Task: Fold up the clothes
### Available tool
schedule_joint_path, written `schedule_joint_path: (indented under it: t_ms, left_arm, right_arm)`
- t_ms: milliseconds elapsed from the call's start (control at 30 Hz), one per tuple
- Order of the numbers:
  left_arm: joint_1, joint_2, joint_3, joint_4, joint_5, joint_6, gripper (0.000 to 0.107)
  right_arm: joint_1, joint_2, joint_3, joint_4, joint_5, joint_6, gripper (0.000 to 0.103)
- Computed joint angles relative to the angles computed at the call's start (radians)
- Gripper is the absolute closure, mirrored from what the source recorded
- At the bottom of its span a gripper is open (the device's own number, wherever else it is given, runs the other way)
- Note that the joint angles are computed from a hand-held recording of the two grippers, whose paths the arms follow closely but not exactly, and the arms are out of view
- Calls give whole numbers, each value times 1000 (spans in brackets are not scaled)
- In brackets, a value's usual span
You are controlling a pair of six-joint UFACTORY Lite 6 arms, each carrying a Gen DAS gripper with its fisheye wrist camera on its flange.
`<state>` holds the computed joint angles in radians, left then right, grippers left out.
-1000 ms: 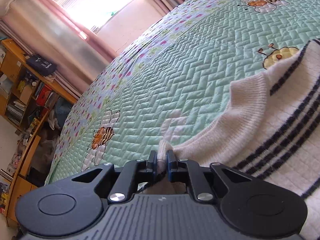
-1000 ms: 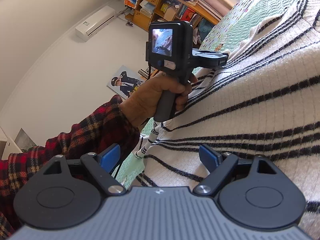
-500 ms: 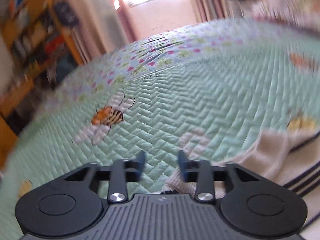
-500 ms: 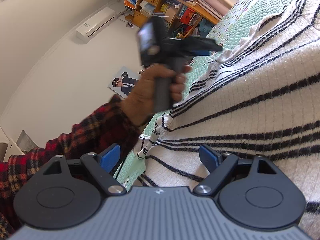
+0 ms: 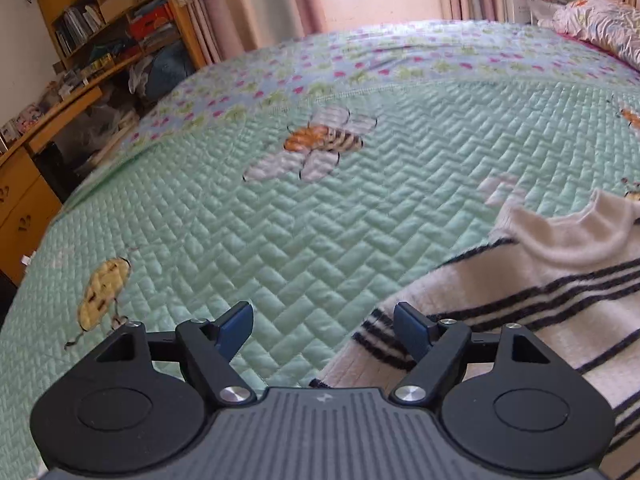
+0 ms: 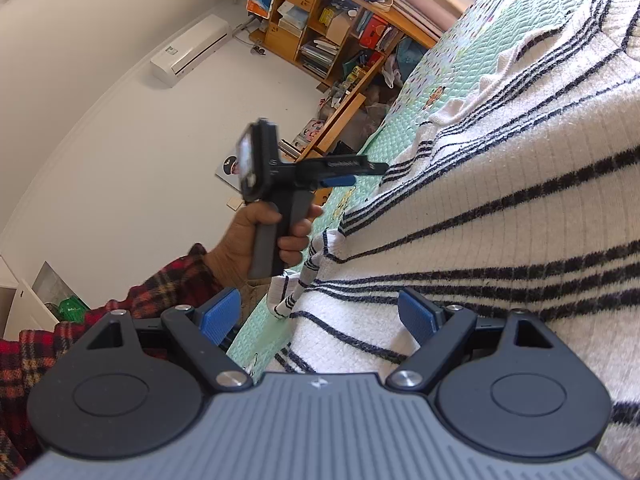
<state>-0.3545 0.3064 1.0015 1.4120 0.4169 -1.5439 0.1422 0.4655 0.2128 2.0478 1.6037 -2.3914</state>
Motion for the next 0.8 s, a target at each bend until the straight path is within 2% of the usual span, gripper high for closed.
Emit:
schedule_joint_path:
  t_ms: [100, 133, 167, 200, 300, 333, 367, 567, 667, 800]
  left_arm:
    - [15, 47, 14, 60, -57, -51, 29]
    - [25, 48, 10, 85, -95, -73, 34]
    - [30, 45, 4, 109, -124, -95, 44]
    - [34, 41, -3, 137, -150, -120, 49]
    - [10, 45, -11, 174, -154, -127, 67]
    - [3, 48, -7, 163, -158, -113, 78]
    - [-11, 55, 2, 141, -148, -91, 84]
    - [-125, 121, 54, 123, 39, -68, 94]
    - [-157, 196, 136, 94, 186, -66, 97]
    - [-144, 278, 247, 37, 253, 1, 97]
  right_arm:
    - [-4, 6, 2, -6, 4, -1, 16]
    - [-4, 7, 2, -6, 4, -1, 16]
    - [-4, 8, 2, -6, 5, -2, 16]
    - [-3, 8, 2, -5, 4, -2, 16]
    - [0, 1, -2, 0, 1, -1, 16]
    - [0, 1, -2, 0, 1, -1, 16]
    - [0, 1, -2, 0, 1, 0, 16]
    - [5, -1, -1, 6, 1, 2, 16]
    - [10, 0, -3, 11, 3, -1, 16]
    - [9, 4, -3, 11, 5, -3, 16]
